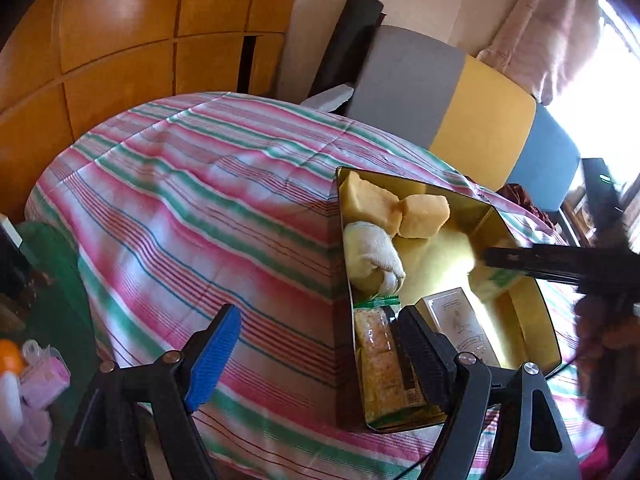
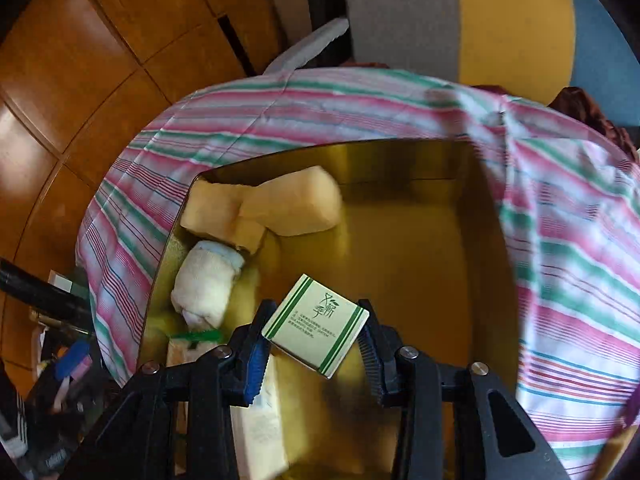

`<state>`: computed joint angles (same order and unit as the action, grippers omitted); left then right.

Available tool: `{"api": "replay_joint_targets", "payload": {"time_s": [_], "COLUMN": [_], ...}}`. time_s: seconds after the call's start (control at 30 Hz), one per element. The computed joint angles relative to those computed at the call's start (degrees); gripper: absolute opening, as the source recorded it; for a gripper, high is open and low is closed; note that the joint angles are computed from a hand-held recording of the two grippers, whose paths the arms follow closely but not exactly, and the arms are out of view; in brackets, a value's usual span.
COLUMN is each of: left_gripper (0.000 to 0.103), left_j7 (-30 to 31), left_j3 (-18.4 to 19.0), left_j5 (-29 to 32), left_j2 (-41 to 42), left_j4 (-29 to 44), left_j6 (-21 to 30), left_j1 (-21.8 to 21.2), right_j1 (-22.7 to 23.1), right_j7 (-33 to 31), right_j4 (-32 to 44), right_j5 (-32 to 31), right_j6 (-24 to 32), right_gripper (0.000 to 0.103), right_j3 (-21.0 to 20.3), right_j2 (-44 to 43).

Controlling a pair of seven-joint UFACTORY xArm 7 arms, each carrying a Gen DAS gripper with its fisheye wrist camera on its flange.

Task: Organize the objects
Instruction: 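Drop the sponge into the tray with the left tool while the right tool carries the soap box there, then move both tools back toward the remaining items on the cloth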

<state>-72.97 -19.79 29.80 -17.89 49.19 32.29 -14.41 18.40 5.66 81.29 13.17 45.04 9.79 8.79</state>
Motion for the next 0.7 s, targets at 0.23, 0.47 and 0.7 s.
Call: {"api": "replay_joint_targets", "payload": {"time_s": [0.23,0.47,0.7], "left_gripper": [0.083,0.083,0.083], "left_j7": [-0.68,-1.71,-1.76], "left_j3": [0.16,-1.17,-2.91], "left_j5": [-0.56,1.19,3.98], "left_j2": [-1.03,-1.54,-0.85], "left_j4": [-1.18,-0.37,2.52], "left_j6": [-1.19,-0.85,0.81], "left_j1": [0.62,1.23,0.73], "right_j1": [-1.16,-2.24,-2.16], "right_j7": [-3.4,-7.35,-6.39], "right_j4": [0.55,-8.49,-20.68], "right_j5": [13.4,17.62,7.11], "right_j6": [-2.73,-6.55,-8.08], "right_gripper": [0.058,0.059,0.064], "right_j3": [2.03,0.29,-2.34], "right_j2": [2.07,-7.19,-19.5]}}
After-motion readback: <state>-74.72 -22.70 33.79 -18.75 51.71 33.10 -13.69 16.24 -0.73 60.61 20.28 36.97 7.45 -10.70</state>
